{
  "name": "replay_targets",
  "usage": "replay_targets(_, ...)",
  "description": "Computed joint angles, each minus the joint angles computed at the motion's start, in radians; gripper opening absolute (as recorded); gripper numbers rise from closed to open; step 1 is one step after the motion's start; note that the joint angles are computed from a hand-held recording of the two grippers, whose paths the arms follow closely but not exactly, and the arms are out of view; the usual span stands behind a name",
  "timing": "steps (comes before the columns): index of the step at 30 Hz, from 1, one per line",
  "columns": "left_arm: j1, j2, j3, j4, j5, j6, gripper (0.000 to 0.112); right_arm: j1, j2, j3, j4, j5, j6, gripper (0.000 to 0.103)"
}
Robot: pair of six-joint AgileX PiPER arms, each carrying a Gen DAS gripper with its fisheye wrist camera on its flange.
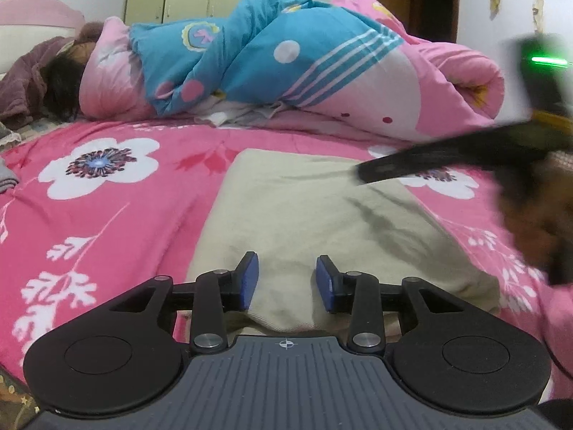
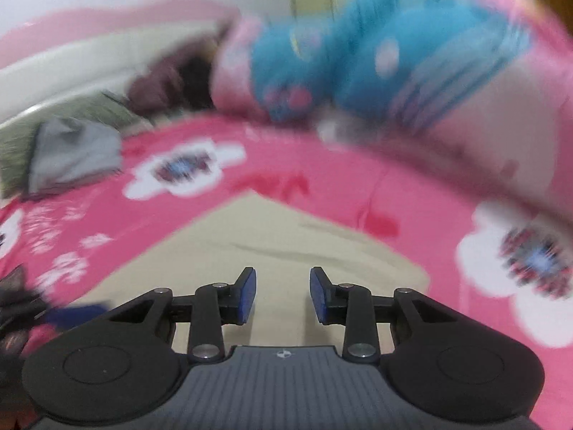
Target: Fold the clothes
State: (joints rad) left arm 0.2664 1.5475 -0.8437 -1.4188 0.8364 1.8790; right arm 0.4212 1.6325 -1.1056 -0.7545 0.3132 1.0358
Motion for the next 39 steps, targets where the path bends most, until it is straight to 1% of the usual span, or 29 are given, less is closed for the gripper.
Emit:
replay_targets(2, 0.007, 0.000, 0.003, -0.001, 0.006, 0.015, 0.035, -0.076, 0.137, -0.135, 0.200, 0.002, -0.161, 0.034)
replay_targets(3, 0.008, 0.002, 0.005, -0.003, 0.007, 0.022, 0.035, -0.098, 0.178, -0.198, 0.285, 0.025, -0.244, 0.033)
replay_targets(4, 0.009, 0.000, 0.007, -0.004, 0.008, 0.026, 0.035, -0.115, 0.220, -0.267, 0.330, 0.067, -0.287, 0.033)
replay_targets(6, 0.008, -0.001, 0.008, -0.004, 0.006, 0.025, 0.035, -0.127, 0.311, -0.431, 0.326, 0.225, -0.276, 0.034)
replay_targets(7, 0.008, -0.001, 0.008, -0.002, 0.007, 0.023, 0.035, -0.139, 0.331, -0.473, 0.356, 0.262, -0.270, 0.034)
replay_targets(8, 0.009, -0.001, 0.006, 0.001, 0.009, 0.017, 0.035, -0.147, 0.322, -0.475, 0.391, 0.259, -0.265, 0.034)
replay_targets(10, 0.009, -0.003, 0.005, 0.006, 0.010, 0.007, 0.035, -0.140, 0.250, -0.393, 0.424, 0.168, -0.283, 0.034)
replay_targets(11, 0.009, -0.003, 0.006, 0.005, 0.010, 0.007, 0.035, -0.125, 0.210, -0.350, 0.446, 0.126, -0.319, 0.034)
replay_targets(12, 0.009, -0.004, 0.007, 0.004, 0.010, 0.009, 0.035, -0.112, 0.190, -0.330, 0.497, 0.105, -0.385, 0.034)
replay_targets(14, 0.009, -0.005, 0.010, 0.001, 0.009, 0.014, 0.035, -0.092, 0.196, -0.343, 0.668, 0.114, -0.578, 0.036)
replay_targets(15, 0.009, -0.006, 0.011, -0.001, 0.008, 0.017, 0.035, -0.087, 0.230, -0.385, 0.717, 0.152, -0.632, 0.036)
replay_targets(16, 0.009, -0.007, 0.012, -0.002, 0.008, 0.020, 0.035, -0.080, 0.270, -0.433, 0.735, 0.194, -0.649, 0.036)
replay_targets(17, 0.009, -0.007, 0.013, -0.005, 0.007, 0.022, 0.035, -0.079, 0.317, -0.483, 0.720, 0.229, -0.626, 0.036)
replay_targets(18, 0.009, -0.006, 0.011, -0.002, 0.008, 0.016, 0.035, -0.080, 0.339, -0.499, 0.678, 0.227, -0.567, 0.036)
replay_targets(19, 0.009, -0.005, 0.008, 0.002, 0.009, 0.008, 0.035, -0.076, 0.354, -0.508, 0.610, 0.227, -0.470, 0.037)
replay_targets(21, 0.009, -0.002, 0.001, 0.009, 0.012, -0.009, 0.035, -0.088, 0.333, -0.494, 0.507, 0.239, -0.270, 0.039)
replay_targets(22, 0.009, -0.002, -0.002, 0.014, 0.013, -0.015, 0.035, -0.097, 0.315, -0.479, 0.474, 0.242, -0.194, 0.039)
replay_targets(23, 0.009, -0.002, -0.004, 0.019, 0.013, -0.020, 0.035, -0.107, 0.264, -0.426, 0.456, 0.222, -0.159, 0.039)
replay_targets(26, 0.009, -0.001, -0.013, 0.034, 0.016, -0.040, 0.035, -0.103, 0.064, -0.248, 0.380, 0.222, -0.128, 0.043)
replay_targets(28, 0.011, 0.003, -0.024, 0.049, 0.023, -0.067, 0.036, -0.087, -0.084, -0.164, 0.325, 0.286, -0.131, 0.043)
replay_targets(29, 0.012, 0.005, -0.029, 0.056, 0.028, -0.081, 0.036, -0.080, -0.155, -0.135, 0.318, 0.325, -0.151, 0.047)
replay_targets(30, 0.013, 0.008, -0.034, 0.063, 0.032, -0.095, 0.037, -0.070, -0.207, -0.121, 0.316, 0.360, -0.166, 0.055)
replay_targets(31, 0.015, 0.010, -0.039, 0.070, 0.037, -0.108, 0.037, -0.058, -0.257, -0.112, 0.314, 0.397, -0.181, 0.072)
replay_targets(32, 0.015, 0.011, -0.042, 0.074, 0.039, -0.117, 0.037, -0.046, -0.305, -0.107, 0.312, 0.438, -0.196, 0.077)
replay_targets(33, 0.015, 0.012, -0.044, 0.077, 0.041, -0.124, 0.038, -0.035, -0.345, -0.108, 0.317, 0.477, -0.218, 0.077)
replay_targets(34, 0.015, 0.013, -0.045, 0.078, 0.041, -0.127, 0.038, -0.032, -0.364, -0.114, 0.346, 0.502, -0.254, 0.078)
replay_targets(36, 0.015, 0.013, -0.047, 0.079, 0.041, -0.131, 0.038, -0.020, -0.392, -0.104, 0.415, 0.523, -0.299, 0.082)
replay_targets(38, 0.016, 0.013, -0.048, 0.082, 0.043, -0.136, 0.038, 0.020, -0.383, -0.059, 0.437, 0.509, -0.254, 0.084)
replay_targets(39, 0.016, 0.013, -0.049, 0.085, 0.045, -0.140, 0.039, 0.050, -0.372, -0.028, 0.411, 0.491, -0.199, 0.084)
